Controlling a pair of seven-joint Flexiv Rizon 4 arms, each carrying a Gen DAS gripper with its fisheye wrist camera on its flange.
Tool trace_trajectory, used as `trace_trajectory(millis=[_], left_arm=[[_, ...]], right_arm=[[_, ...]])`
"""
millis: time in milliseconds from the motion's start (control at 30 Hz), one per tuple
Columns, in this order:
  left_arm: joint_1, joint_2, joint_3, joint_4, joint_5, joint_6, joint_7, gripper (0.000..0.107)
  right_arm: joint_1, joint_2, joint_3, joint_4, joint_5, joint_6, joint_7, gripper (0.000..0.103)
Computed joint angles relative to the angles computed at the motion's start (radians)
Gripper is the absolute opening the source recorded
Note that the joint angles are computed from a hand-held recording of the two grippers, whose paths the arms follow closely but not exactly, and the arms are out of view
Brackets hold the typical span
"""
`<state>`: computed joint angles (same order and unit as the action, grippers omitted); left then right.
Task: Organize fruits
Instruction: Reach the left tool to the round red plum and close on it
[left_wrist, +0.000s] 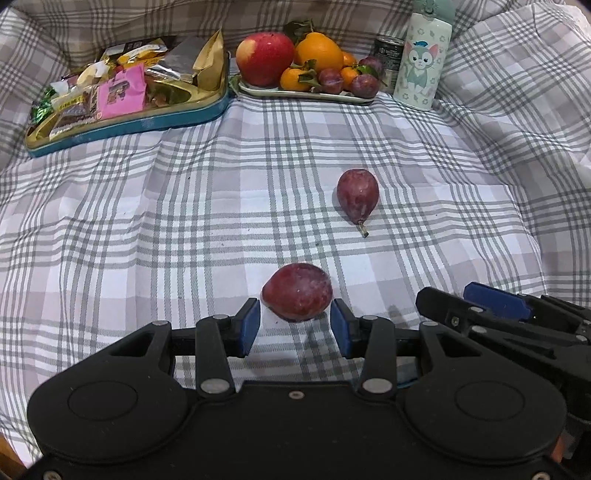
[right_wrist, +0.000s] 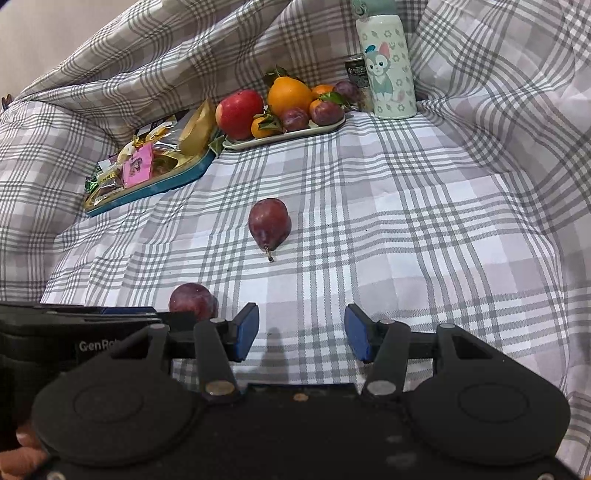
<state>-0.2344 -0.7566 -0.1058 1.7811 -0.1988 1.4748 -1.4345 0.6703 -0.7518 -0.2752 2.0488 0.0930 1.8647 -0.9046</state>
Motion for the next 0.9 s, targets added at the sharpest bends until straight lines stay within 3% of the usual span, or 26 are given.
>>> trace_trajectory(millis=[233,533,900], left_arm=[[-0.039,-0.021,0.042,-0.040,0.022,-0.013,-0.012,0.045],[0.024,-0.019,-0.021,-0.022,-0.001,-0.008,0.015,0.050],[0.030,-0.013,0.003,-0.012,-0.006,0.063,-0.001,0.051]], right_arm=[[-0.024,-0.001,0.023,-0.002,0.003,0.007,0.008,0.056],[-0.032,0.003,0.034,0.007,0.013,0.014,0.021,0.056],[-0.043,0.009,0.051,0.011,0.006,0.013,0.024,0.056]])
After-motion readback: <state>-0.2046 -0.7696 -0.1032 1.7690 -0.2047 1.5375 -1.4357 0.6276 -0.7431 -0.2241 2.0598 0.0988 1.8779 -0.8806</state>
